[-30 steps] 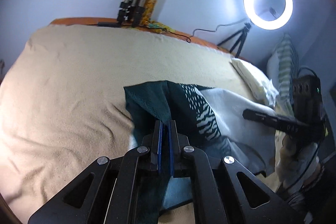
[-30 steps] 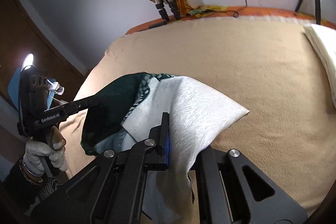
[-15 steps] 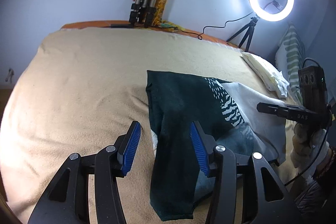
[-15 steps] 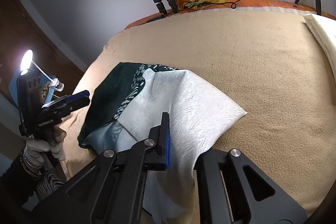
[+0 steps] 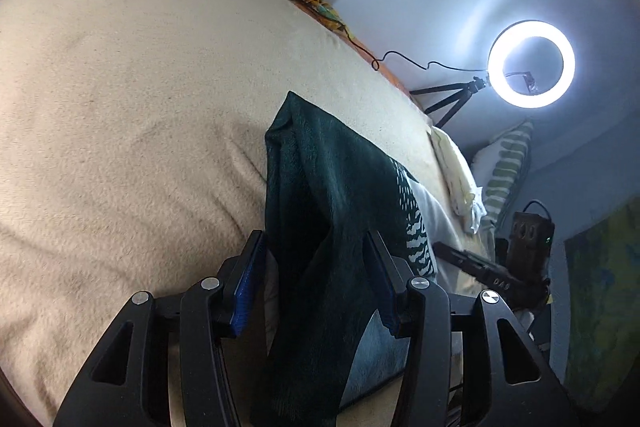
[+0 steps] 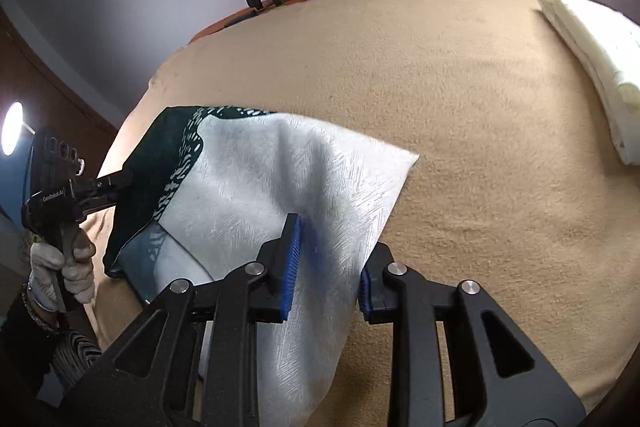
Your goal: Fold small clothes
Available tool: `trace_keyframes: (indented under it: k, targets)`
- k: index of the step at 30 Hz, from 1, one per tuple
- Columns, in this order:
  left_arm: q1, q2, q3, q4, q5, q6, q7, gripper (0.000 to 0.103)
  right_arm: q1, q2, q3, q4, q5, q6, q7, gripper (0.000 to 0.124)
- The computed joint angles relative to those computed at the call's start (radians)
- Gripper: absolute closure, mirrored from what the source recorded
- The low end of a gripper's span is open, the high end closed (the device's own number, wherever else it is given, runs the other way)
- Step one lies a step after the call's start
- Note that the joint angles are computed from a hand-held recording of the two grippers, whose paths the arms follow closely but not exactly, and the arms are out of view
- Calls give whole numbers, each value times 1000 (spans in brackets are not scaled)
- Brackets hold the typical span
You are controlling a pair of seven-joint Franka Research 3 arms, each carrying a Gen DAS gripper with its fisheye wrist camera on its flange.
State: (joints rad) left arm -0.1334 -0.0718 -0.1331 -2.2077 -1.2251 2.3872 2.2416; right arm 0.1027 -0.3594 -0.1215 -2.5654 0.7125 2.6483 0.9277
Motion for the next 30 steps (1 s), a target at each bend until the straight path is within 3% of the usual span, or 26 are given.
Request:
trace_keyframes:
  k: [2, 5, 9, 13, 16, 23, 30]
  targets:
    - [-8, -11, -11, -6, 34, 30, 13, 55, -5, 4, 18, -12, -23, 24, 10, 98]
    - [-31, -41, -26, -31, 121, 101, 24, 55, -46, -20, 81, -23, -146, 60, 126, 98]
    - [-53, -73, -9, -58, 209, 109, 34, 55, 18, -108, 70, -52, -159, 114, 126, 98]
    - [-37, -38, 43, -26, 116, -13, 44, 55, 34, -123, 98, -68, -227, 123, 143, 98]
    - [-4, -6, 51, 0, 49, -95, 61, 55, 24, -68, 94, -53, -266, 111, 174, 98]
    - [107, 127, 51, 105, -105, -348, 45, 56, 14, -6, 7, -7, -191, 46, 157, 98]
    - [148, 219, -15, 238, -6, -437, 4, 55, -11, 5, 17, 1, -161, 14, 135, 98]
